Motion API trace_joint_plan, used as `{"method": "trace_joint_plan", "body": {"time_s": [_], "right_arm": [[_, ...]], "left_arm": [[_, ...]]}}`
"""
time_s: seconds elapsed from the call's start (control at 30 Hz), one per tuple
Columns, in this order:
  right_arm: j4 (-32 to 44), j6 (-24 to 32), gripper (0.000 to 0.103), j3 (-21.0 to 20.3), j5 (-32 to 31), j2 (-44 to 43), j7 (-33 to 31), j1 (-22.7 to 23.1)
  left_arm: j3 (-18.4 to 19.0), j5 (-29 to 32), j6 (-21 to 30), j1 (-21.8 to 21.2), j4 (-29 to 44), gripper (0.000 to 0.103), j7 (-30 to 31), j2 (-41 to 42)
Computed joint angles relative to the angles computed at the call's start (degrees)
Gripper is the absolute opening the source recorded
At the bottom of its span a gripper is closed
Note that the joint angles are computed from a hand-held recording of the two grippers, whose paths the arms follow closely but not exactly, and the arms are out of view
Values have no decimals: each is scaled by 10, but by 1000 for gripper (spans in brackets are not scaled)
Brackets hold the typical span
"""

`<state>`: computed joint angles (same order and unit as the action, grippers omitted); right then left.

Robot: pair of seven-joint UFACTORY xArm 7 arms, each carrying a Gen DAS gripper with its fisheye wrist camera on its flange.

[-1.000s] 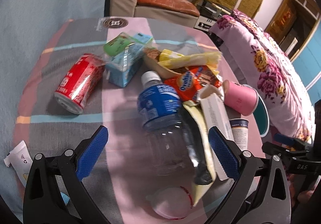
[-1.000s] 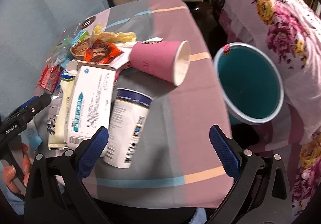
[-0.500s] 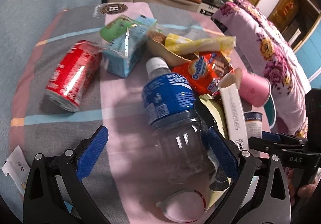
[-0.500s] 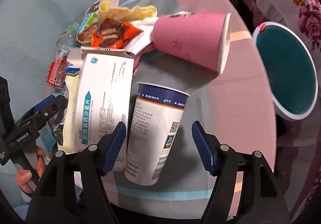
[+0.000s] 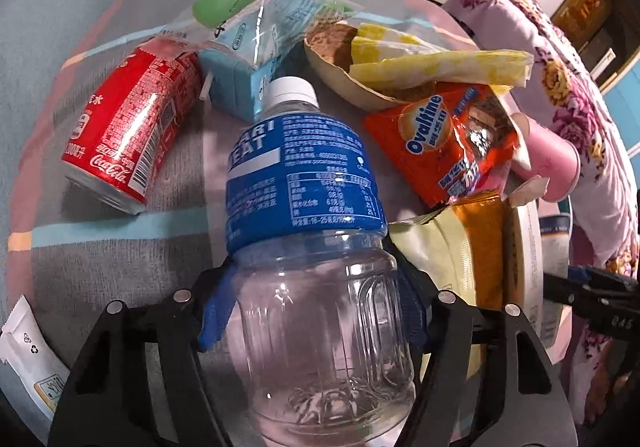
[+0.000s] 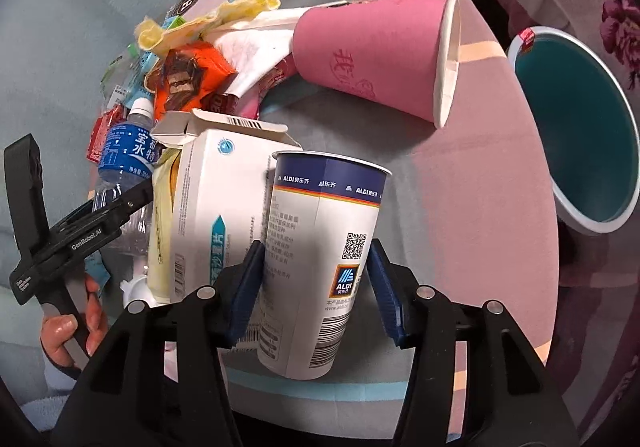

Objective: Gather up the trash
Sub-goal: 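Grasp the blue Pocari Sweat bottle with the left tool while the right tool grasps the white ALDI cup, then carry the bottle and cup over the teal bin and open both tools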

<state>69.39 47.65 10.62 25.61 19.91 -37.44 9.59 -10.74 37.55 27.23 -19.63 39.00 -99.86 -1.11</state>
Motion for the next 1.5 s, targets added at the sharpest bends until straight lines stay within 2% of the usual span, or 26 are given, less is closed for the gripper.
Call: {"method": "trace_joint_plan", "body": {"time_s": [0.23,0.33,0.57,0.8,0.97,1.1,1.3,1.4,1.5], "right_arm": [[2,-26,49,8,-6,14,12,13],[-6,-33,48,9,-5,1,3,10],[-4,-4,48,10,40,-16,-45,-14],[-1,9,48,5,80,-38,-86,-17],[22,12,48,-3,104,-42,-100,-21],[44,2,48,-13,121,-44,-102,-36],[97,-24,48,-31,119,-14,-86,-68],[134,-30,48,-37,111,16,-68,-90],[181,-25,48,-38,104,53,-48,-117]], "left_arm": [[-5,0,14,11,-21,70,-17,-22],[-13,21,44,6,-7,66,-30,-13],[-25,31,46,1,-26,66,-64,-58],[-62,25,88,1,-26,66,-77,-114],[-81,34,118,4,12,66,-60,-124],[-77,56,102,6,65,66,-24,-88],[-42,83,69,-18,207,66,65,42],[-26,66,55,-36,301,66,134,126],[-23,16,51,-46,417,66,233,221]]}}
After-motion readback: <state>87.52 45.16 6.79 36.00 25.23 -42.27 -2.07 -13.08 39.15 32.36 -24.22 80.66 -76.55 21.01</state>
